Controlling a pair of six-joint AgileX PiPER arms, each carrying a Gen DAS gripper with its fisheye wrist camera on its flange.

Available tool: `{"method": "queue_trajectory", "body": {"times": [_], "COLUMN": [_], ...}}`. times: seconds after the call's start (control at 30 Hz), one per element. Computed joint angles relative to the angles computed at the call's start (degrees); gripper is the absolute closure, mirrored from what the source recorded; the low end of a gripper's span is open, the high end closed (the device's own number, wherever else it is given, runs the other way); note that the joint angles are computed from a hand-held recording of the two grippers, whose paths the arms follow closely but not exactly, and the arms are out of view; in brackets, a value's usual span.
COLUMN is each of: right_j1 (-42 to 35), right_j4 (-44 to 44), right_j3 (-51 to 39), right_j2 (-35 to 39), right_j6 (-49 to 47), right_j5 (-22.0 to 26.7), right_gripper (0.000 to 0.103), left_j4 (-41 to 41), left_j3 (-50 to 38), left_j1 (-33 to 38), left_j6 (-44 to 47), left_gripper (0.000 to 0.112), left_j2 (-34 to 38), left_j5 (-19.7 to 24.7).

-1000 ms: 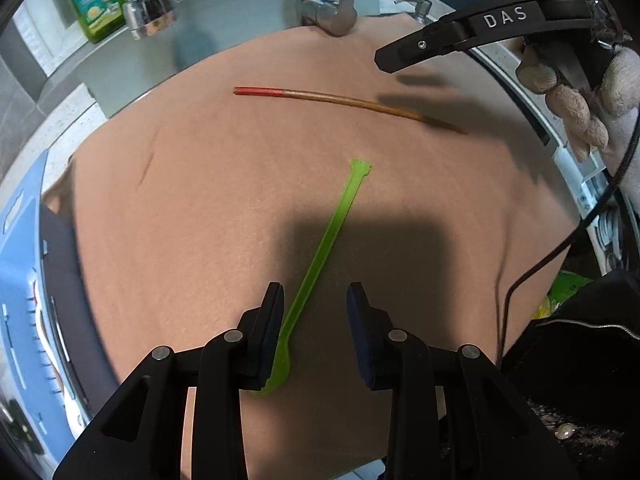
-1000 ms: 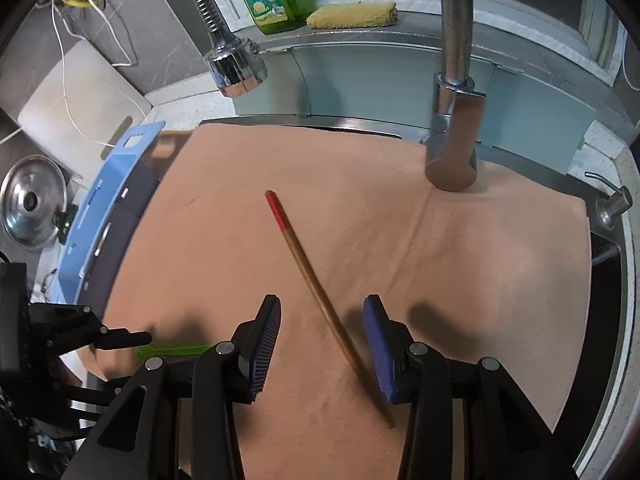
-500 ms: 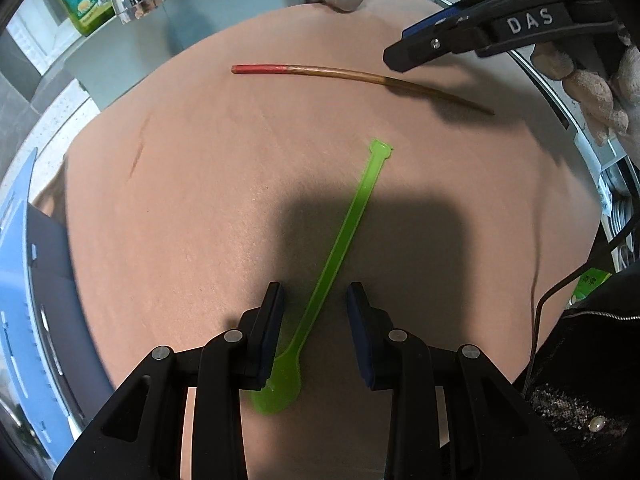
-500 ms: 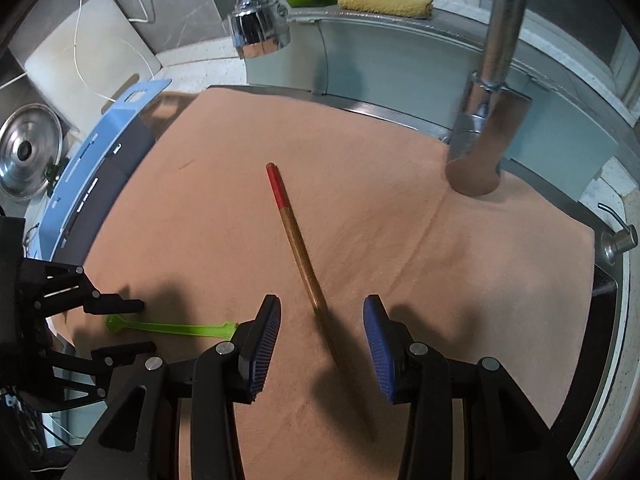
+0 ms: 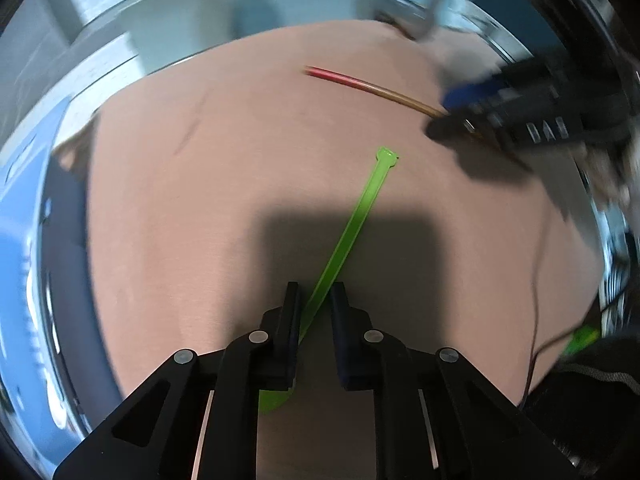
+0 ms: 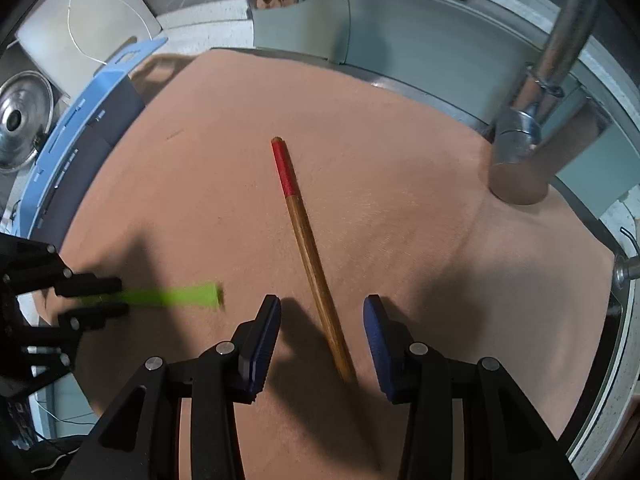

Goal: Organize utensils
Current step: 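Grasp the green plastic spoon with the left gripper while the right gripper grasps the red-tipped chopstick, then lift the green spoon and the chopstick and carry both toward the blue basket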

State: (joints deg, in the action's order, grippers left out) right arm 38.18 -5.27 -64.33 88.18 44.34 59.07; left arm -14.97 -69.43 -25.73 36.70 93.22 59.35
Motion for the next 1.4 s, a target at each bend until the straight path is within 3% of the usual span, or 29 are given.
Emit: {"method": "queue_trajectory", "body": {"times": [0.3,0.4,0.53,0.57,0.83,1.0,1.17,1.4], "right_j1": [-0.8,-0.6,-1.1,-1.4,-6.6,-6.8,-6.1,-4.1], "right_j4": [0.0,-0.2,0.0,0.9,11.5,17.7,17.2,13.3], "right_j3": [-3.4,-4.6,-5.9,-5.8,1.9,6.6,5.7,4.7], "right_j2": [3.8,4.7,5.7,5.5,-0.1,-2.3,-1.4,-0.8], "right_j6": [-0.9,-0.8,-0.5,-0.4,3.7,6.8,6.6,9.1], "right_j5": [2.2,3.2,3.9,3.6,-5.1,-11.7,-11.4,-11.0], "right_gripper": [0.066,0.073,0.084,0.091,0.095,0.097,0.097,0.097], "left_j4": [1.3,3.5,3.8,3.3,-3.1,-6.0,-1.3,-2.6], "left_j3": [-2.9,-3.5,-3.8,-4.6,-7.4,-5.6,-4.9,-3.0], "left_j1": [1.3,0.1,0.2,0.6,3.5,3.0,0.0,0.4], "left_j6": [-7.2,-6.6,-5.1,-4.8,-5.8,-8.7,-9.1,-8.9], "left_gripper": [0.099,0.088,0.087,0.087,0.103,0.104,0.1,0.103], "left_j2": [2.6,2.8,2.8,3.5,6.4,5.7,4.5,3.5], "left_j5": [-2.9,-1.9,-0.4,0.5,3.0,0.7,-0.4,-2.4]}}
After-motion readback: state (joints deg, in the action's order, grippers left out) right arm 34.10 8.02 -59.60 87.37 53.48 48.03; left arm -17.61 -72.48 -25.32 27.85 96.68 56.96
